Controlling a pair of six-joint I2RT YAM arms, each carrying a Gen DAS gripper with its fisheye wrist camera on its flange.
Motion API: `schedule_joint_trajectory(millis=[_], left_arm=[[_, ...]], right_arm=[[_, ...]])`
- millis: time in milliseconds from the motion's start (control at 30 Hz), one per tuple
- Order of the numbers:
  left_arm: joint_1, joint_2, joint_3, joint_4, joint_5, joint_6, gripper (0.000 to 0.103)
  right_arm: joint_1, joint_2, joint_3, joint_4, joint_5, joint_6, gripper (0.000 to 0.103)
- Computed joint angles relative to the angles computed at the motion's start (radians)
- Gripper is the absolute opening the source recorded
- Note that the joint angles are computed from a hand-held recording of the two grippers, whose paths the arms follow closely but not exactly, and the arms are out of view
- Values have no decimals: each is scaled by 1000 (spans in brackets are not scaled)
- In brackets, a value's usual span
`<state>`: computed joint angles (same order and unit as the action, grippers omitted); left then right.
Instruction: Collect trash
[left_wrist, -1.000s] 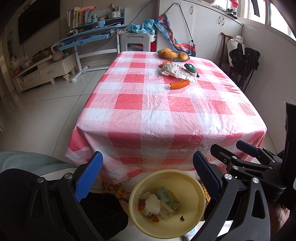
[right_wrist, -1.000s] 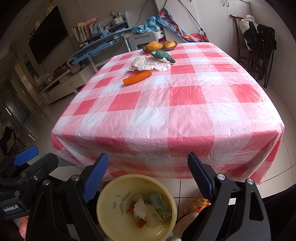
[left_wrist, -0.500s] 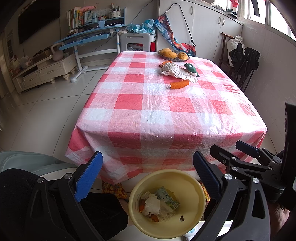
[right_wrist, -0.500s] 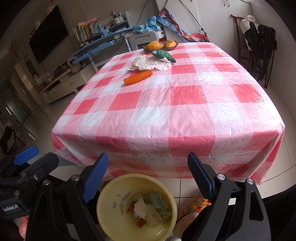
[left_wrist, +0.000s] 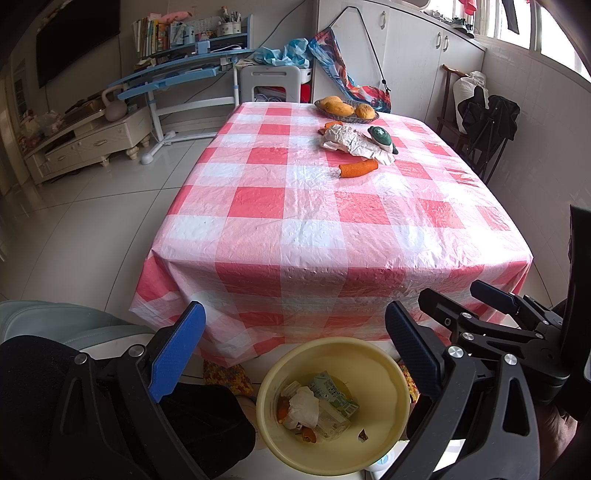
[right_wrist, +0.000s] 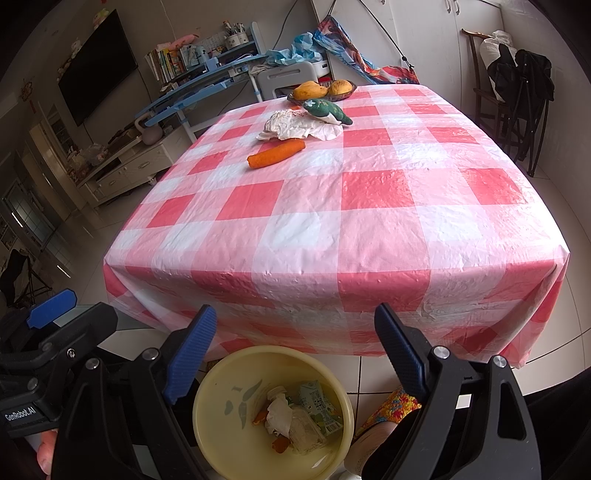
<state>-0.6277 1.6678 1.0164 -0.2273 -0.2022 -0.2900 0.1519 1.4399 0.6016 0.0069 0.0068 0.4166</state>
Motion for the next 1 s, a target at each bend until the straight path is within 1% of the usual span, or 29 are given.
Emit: schedule_joint_trajectory(millis=[1000], left_arm=[[4,3,4,-1,4,4,94]], right_arm=[[5,2,-4,6,4,1,84]])
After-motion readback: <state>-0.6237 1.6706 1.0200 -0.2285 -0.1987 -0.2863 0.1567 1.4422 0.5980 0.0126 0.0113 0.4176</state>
